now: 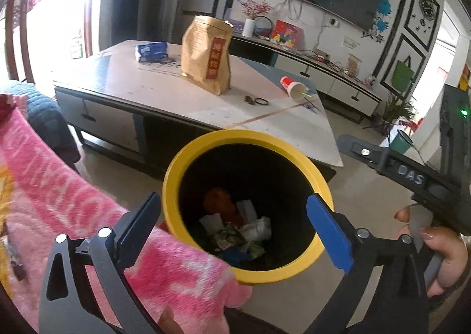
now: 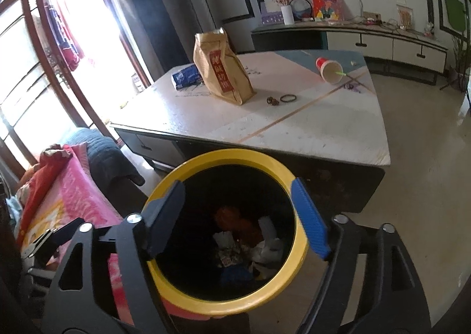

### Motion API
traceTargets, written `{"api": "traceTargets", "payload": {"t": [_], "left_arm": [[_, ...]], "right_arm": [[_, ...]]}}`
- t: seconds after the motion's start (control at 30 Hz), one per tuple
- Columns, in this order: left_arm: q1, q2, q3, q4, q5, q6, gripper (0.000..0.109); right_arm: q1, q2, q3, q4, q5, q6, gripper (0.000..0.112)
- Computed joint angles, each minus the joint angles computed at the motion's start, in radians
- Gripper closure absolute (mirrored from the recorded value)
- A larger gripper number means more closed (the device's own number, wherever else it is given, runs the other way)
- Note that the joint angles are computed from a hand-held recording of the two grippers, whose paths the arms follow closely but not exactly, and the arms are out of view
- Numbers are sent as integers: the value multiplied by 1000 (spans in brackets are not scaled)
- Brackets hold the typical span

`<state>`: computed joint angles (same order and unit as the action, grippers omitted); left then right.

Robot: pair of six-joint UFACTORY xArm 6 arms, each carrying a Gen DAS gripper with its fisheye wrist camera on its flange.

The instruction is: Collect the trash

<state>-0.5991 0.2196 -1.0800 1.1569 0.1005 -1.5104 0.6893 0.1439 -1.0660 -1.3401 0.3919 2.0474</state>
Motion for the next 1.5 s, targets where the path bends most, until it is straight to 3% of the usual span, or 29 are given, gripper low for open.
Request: {"api": "traceTargets", "payload": {"t": [0.2, 0.4, 0.83, 1.17, 1.5], "left_arm": [[7, -118, 90, 53, 72, -77, 12], [7, -243, 188, 129, 142, -163, 12], [-2, -536, 430, 167, 281, -240, 12], [-81, -747, 593, 174, 474, -301, 12], [-225, -908, 717, 250, 676, -385, 12]], "right_arm": [[44, -60, 32, -31, 61, 10, 27], [93, -93, 42, -50, 92, 39, 21], [236, -40, -42, -122, 145, 61, 20], [354, 23, -112, -241, 227, 85, 20], [476, 25, -86, -385, 444, 211, 20]]}}
